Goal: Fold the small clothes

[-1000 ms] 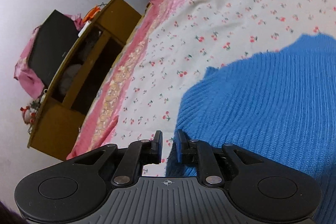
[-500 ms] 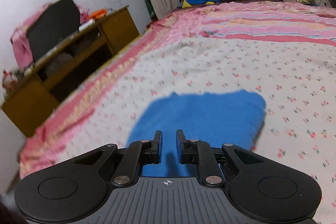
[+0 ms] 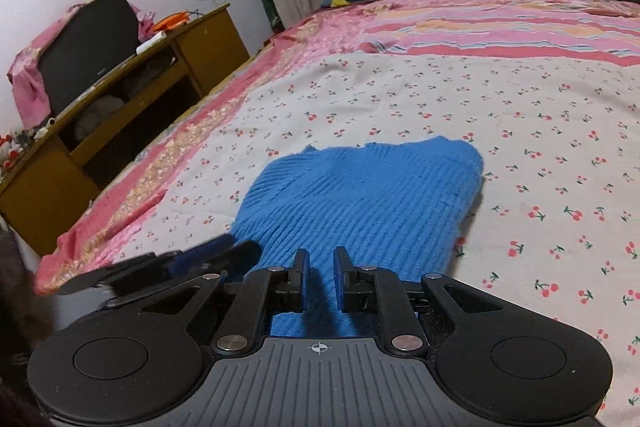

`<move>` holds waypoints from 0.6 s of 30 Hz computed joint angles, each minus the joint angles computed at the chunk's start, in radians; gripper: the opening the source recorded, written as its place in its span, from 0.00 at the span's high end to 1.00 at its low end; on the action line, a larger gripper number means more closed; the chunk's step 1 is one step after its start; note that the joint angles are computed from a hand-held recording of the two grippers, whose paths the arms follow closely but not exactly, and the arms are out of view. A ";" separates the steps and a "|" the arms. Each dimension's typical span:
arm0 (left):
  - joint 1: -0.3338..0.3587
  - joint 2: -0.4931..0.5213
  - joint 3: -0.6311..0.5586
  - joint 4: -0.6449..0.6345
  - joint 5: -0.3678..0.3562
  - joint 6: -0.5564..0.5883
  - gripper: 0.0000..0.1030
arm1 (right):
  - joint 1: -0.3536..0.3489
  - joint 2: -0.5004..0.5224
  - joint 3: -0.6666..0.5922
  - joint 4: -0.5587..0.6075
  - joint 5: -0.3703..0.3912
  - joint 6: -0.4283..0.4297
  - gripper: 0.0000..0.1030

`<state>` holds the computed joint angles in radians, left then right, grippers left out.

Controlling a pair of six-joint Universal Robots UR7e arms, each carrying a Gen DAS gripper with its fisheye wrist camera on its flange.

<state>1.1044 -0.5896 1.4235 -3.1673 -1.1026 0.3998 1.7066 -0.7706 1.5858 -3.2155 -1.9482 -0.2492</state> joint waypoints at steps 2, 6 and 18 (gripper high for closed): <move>-0.002 -0.001 0.003 -0.001 0.019 0.004 0.70 | -0.003 -0.005 0.012 -0.020 0.010 0.013 0.86; -0.004 -0.011 0.023 0.003 0.037 0.011 0.70 | -0.009 -0.009 0.039 -0.070 0.008 0.017 0.84; 0.011 -0.081 0.048 0.138 -0.020 -0.117 0.69 | 0.016 -0.025 0.100 -0.105 -0.043 -0.048 0.74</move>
